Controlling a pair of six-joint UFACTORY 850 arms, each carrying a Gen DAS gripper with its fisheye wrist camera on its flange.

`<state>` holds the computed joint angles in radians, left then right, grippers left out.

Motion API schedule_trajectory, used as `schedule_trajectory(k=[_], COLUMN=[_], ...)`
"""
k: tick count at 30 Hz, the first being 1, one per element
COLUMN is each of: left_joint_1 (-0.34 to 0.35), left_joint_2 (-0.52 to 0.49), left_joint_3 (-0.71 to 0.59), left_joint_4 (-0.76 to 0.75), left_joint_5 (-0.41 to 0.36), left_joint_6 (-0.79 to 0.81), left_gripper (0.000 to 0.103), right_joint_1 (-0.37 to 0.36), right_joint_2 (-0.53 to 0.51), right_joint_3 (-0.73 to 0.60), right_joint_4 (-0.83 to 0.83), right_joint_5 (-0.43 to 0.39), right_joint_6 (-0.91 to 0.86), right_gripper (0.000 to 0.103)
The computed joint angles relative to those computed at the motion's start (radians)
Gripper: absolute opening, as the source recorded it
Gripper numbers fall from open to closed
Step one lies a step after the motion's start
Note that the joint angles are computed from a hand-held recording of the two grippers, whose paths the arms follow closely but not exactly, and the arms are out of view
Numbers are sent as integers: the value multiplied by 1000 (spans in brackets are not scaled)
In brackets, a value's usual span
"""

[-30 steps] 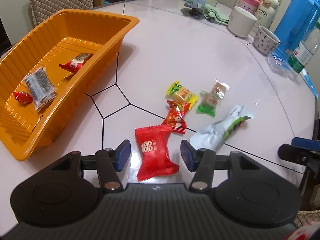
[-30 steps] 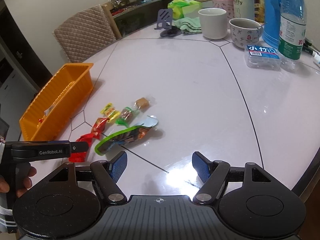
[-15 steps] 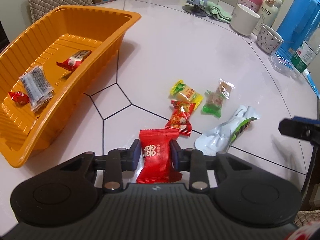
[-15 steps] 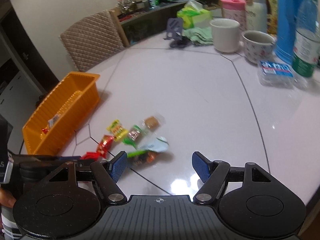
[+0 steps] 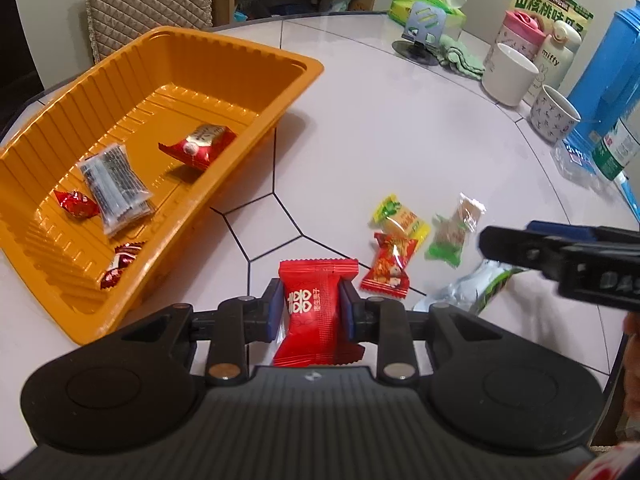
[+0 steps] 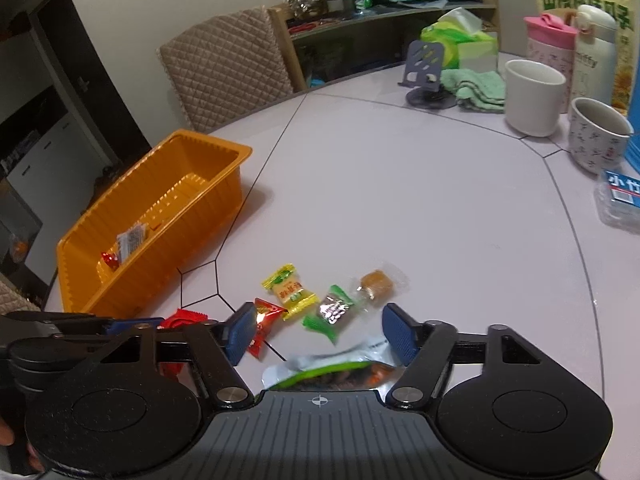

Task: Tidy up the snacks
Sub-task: 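Grasp the red square candy packet with the left gripper, then grasp the green-wrapped clear candy with the right gripper while the left holds the red packet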

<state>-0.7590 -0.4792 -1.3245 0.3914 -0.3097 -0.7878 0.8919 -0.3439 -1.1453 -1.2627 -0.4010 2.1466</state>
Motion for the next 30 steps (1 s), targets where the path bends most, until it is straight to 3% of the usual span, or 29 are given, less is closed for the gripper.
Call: schedule_trajectory(k=[7,23,30], left_joint_1=[10,21,20], left_joint_2=[-2,-7,-8], left_joint_3=[-4,-7,-9], left_joint_4=[-4,-26,-17], left_joint_5=[4,5,3], left_joint_6=[-3,11,2], left_gripper=[26,26,26], right_joint_1=[-22,-37,-32], right_joint_2=[-59,-139,-146], right_joint_3=[-54,-142,-141], right_joint_4=[146,309,288], right_joint_5=[31,-38,-44], right_joint_6=[-113,-247,-263], right_gripper=[42,27,22])
